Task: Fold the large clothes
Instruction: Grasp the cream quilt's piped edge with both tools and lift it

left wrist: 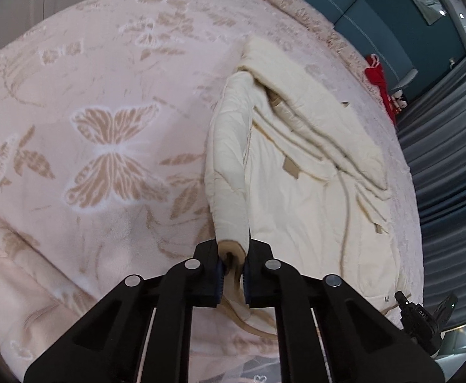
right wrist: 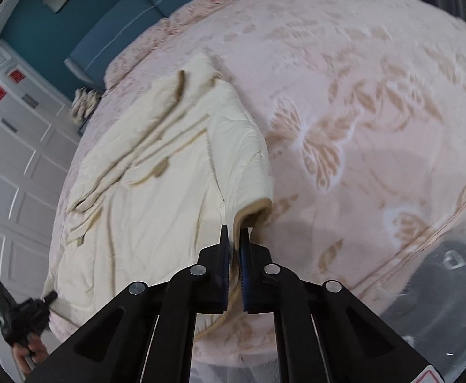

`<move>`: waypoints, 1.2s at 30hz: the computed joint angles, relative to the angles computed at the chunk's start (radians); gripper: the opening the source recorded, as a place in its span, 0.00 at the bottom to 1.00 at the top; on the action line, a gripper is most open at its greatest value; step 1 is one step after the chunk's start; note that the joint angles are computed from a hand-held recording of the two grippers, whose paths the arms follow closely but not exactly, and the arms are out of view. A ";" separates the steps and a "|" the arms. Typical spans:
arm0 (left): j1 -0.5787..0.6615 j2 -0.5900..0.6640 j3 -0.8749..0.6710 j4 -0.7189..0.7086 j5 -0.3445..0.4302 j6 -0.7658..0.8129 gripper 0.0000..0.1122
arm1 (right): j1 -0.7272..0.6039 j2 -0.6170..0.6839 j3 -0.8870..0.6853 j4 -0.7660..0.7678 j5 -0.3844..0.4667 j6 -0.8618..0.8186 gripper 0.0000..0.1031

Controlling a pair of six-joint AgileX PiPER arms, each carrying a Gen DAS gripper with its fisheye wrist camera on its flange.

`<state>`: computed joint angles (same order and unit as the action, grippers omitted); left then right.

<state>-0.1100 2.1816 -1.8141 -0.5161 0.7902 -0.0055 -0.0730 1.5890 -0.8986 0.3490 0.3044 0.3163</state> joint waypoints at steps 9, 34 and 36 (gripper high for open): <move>0.048 -0.217 0.174 -0.018 0.089 0.159 0.04 | 0.010 -0.141 -0.090 -0.165 0.387 -0.144 0.04; 0.052 -0.225 -0.133 0.138 0.141 0.029 0.04 | -0.003 -0.162 -0.440 -0.100 0.473 -0.130 0.04; 0.031 -0.083 -0.323 0.212 0.174 -0.039 0.05 | 0.005 -0.074 -0.485 -0.116 0.398 -0.100 0.04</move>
<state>-0.0794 2.0991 -2.1373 -0.3040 0.9640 -0.0444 -0.0682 1.5145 -1.3837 0.2327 0.7027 0.2160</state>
